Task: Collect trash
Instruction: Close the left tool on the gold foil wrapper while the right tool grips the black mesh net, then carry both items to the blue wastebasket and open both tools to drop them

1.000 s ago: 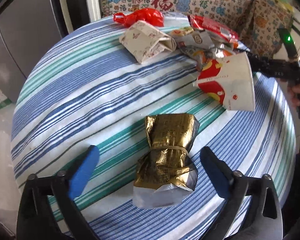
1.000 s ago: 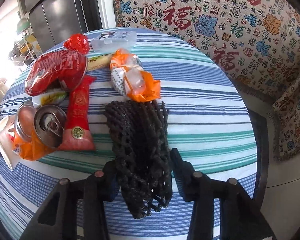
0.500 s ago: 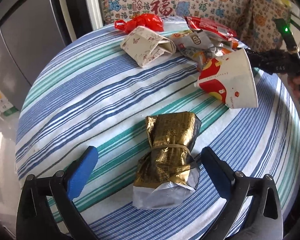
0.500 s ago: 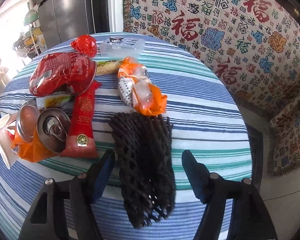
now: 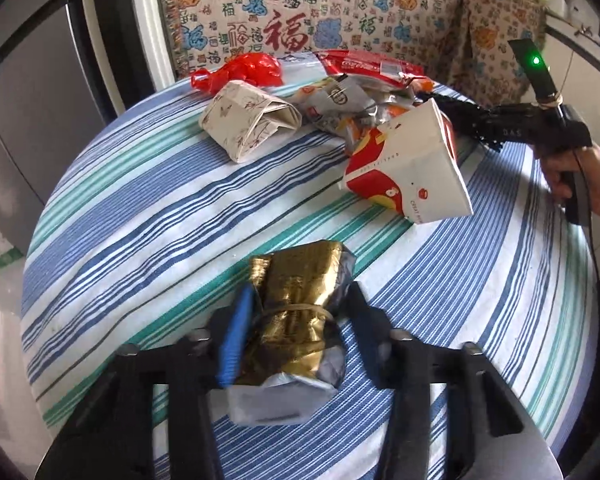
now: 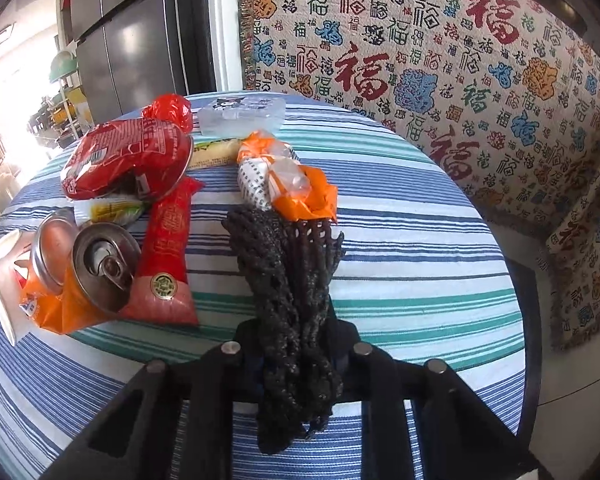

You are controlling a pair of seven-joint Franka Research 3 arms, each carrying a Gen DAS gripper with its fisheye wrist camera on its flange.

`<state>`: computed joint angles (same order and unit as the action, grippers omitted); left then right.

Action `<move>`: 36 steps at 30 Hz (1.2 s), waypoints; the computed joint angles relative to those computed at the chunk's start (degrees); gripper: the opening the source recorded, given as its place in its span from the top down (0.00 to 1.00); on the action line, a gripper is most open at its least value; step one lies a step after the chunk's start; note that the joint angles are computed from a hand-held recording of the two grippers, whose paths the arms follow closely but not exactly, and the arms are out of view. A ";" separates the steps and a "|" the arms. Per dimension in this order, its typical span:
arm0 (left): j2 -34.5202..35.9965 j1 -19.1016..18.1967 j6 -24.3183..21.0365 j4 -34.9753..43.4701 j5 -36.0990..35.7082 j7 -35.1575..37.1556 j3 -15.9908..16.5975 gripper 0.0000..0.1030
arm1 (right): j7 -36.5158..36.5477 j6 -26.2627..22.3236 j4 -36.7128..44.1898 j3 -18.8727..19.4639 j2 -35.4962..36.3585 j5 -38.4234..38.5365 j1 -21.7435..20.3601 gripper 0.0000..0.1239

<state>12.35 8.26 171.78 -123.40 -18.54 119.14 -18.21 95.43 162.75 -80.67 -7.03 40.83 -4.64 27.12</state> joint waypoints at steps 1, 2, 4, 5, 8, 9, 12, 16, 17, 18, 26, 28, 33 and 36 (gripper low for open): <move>-0.12 0.67 0.16 -0.19 -1.07 0.83 -0.71 0.62 | 0.15 -0.07 0.12 -0.41 0.07 -0.31 0.27 0.84; -0.27 1.51 0.39 -0.41 -2.66 2.00 -1.64 0.66 | 0.33 0.02 0.02 -0.64 0.05 -0.54 0.52 0.85; -0.82 1.65 0.13 -0.65 -4.01 2.28 -1.81 0.69 | 0.91 0.41 -0.89 -1.23 -0.46 -1.08 1.12 0.86; -1.27 2.10 0.05 -0.85 -5.81 3.19 -2.44 0.70 | 1.19 0.94 -2.38 -0.90 -1.44 -0.69 0.87 0.86; -3.57 2.56 -0.18 -1.41 -13.66 7.00 -4.34 0.70 | 0.15 5.35 -10.90 1.80 -7.28 2.37 -1.56 0.87; -4.62 2.72 -0.75 -1.34 -17.85 9.38 -5.53 0.70 | 0.33 6.60 -14.60 1.24 -10.12 2.47 -1.32 0.87; -6.76 0.14 -0.86 -0.79 -24.55 12.90 -6.92 0.70 | 0.31 8.56 -23.82 0.53 -18.04 2.93 -1.88 0.86; -5.77 -6.16 -0.40 4.43 -26.62 15.01 -8.41 0.70 | 11.57 10.59 -38.27 -9.39 -31.81 -9.40 3.26 0.86; -4.69 -7.94 -0.55 6.44 -26.19 14.89 -8.58 0.70 | 18.22 10.44 -41.34 -13.03 -35.22 -17.26 5.21 0.86; -3.33 -9.72 -0.80 8.68 -26.30 15.07 -8.96 0.70 | 24.07 9.68 -43.85 -14.96 -38.53 -24.42 5.54 0.86; 14.79 -27.95 -4.92 31.07 -4.49 -3.14 -5.18 0.69 | 46.32 4.02 -61.30 -11.64 -57.53 -51.49 -10.97 0.86; 19.23 -32.47 -6.41 36.05 0.98 -7.50 -3.15 0.69 | 46.11 5.73 -63.40 -11.71 -57.76 -51.22 -13.61 0.86; 31.41 -38.55 -12.64 50.54 9.38 -13.77 -1.44 0.67 | 50.90 14.08 -65.24 -9.33 -52.81 -55.03 -22.38 0.86; 38.24 -40.52 -16.80 59.74 12.83 -15.93 -1.72 0.66 | 58.10 16.42 -63.98 -5.16 -49.28 -63.36 -29.06 0.86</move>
